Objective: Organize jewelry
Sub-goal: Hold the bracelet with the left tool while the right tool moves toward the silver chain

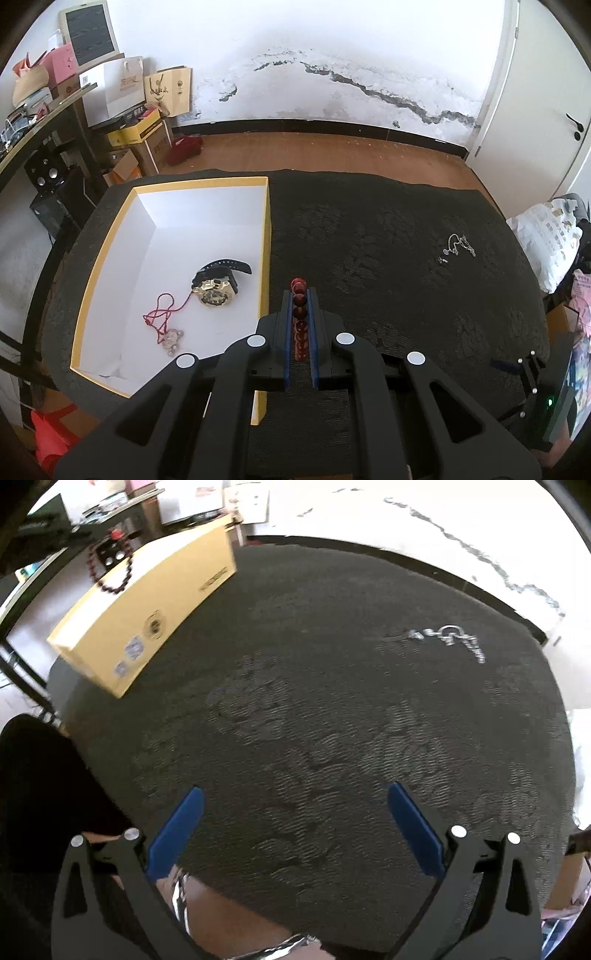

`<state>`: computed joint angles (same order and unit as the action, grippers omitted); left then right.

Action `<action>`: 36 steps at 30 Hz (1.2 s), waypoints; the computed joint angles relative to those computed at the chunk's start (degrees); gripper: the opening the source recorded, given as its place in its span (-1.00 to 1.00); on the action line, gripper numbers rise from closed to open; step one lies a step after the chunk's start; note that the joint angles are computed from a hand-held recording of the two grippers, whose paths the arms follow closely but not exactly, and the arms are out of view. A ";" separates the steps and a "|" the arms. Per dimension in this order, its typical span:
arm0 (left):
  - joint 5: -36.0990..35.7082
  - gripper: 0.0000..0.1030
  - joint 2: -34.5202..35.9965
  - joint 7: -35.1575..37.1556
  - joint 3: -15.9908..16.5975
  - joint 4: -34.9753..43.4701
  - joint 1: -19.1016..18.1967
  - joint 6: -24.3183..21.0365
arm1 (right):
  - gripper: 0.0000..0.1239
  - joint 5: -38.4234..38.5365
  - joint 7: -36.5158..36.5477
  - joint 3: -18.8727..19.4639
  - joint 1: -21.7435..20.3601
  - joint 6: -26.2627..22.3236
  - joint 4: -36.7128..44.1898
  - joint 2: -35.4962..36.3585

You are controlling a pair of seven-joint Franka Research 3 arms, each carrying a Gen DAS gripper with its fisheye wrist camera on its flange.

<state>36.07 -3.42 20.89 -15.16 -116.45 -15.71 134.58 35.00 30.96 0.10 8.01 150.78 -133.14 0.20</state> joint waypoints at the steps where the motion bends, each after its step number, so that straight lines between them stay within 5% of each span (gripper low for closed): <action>1: 0.02 -0.86 0.11 0.07 -0.03 0.10 -0.04 -0.02 | 0.56 -0.79 0.95 -0.20 -0.20 0.59 0.17 0.13; 21: -0.46 -0.86 6.44 2.31 1.08 4.92 -1.00 1.07 | 0.56 -8.77 13.88 -0.07 -2.36 10.38 12.84 14.90; 30: -1.52 -0.86 11.15 4.75 2.34 8.49 -1.42 2.08 | 0.56 -16.54 29.20 -3.04 -3.27 6.45 37.08 32.62; 36: -2.19 -0.86 13.81 6.16 3.10 10.87 -1.76 2.07 | 0.56 -17.66 29.83 0.12 -6.24 4.50 48.16 41.33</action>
